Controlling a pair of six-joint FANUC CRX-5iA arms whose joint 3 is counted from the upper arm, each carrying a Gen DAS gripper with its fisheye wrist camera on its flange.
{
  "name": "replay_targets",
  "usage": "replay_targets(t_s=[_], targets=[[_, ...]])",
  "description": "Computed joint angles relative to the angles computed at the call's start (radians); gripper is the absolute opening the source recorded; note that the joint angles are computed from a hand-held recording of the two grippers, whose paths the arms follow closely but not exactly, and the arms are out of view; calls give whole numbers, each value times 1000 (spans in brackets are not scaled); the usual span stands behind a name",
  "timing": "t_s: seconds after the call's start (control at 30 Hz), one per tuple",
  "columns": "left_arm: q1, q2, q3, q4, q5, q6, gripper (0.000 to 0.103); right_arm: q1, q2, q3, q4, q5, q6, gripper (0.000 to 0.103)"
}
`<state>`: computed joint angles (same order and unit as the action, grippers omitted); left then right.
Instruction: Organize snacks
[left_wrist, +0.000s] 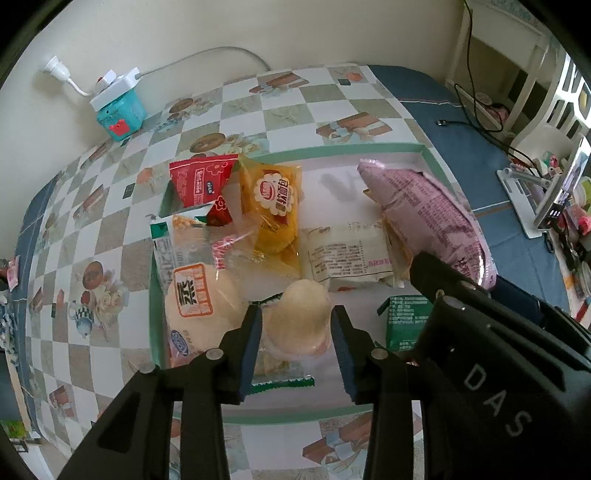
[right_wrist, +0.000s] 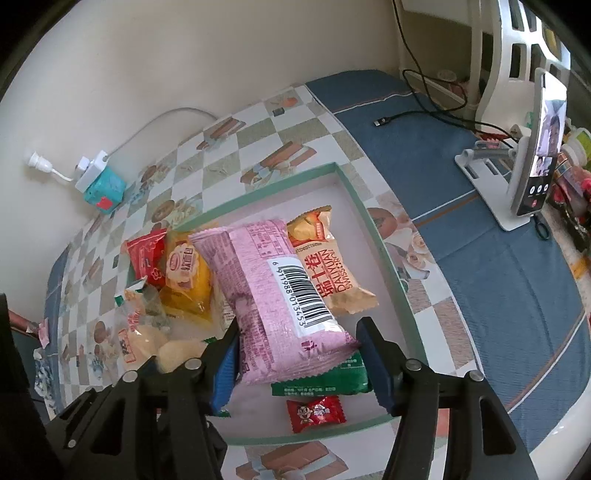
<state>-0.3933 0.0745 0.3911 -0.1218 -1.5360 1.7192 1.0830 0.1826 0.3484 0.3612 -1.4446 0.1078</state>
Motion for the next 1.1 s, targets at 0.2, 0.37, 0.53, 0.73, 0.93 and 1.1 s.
replay_targets(t_s=[0.2, 0.37, 0.53, 0.73, 0.93, 1.1], targets=[[7, -9, -5, 13, 8, -7, 53, -1, 3, 5, -5, -14, -2, 72], [22, -19, -16, 32, 14, -10, 54, 2, 4, 5, 0, -29, -13, 75], [36, -31, -26, 47, 17, -12, 60, 1, -5, -8, -8, -24, -25, 77], [64, -48, -36, 75, 18, -13, 67, 4, -30, -38, 8, -25, -67, 79], [97, -72, -41, 88, 25, -4, 79, 19, -66, -80, 63, -26, -150, 99], [147, -98, -63, 138, 35, -15, 83, 35, -65, -82, 100, -50, -182, 103]])
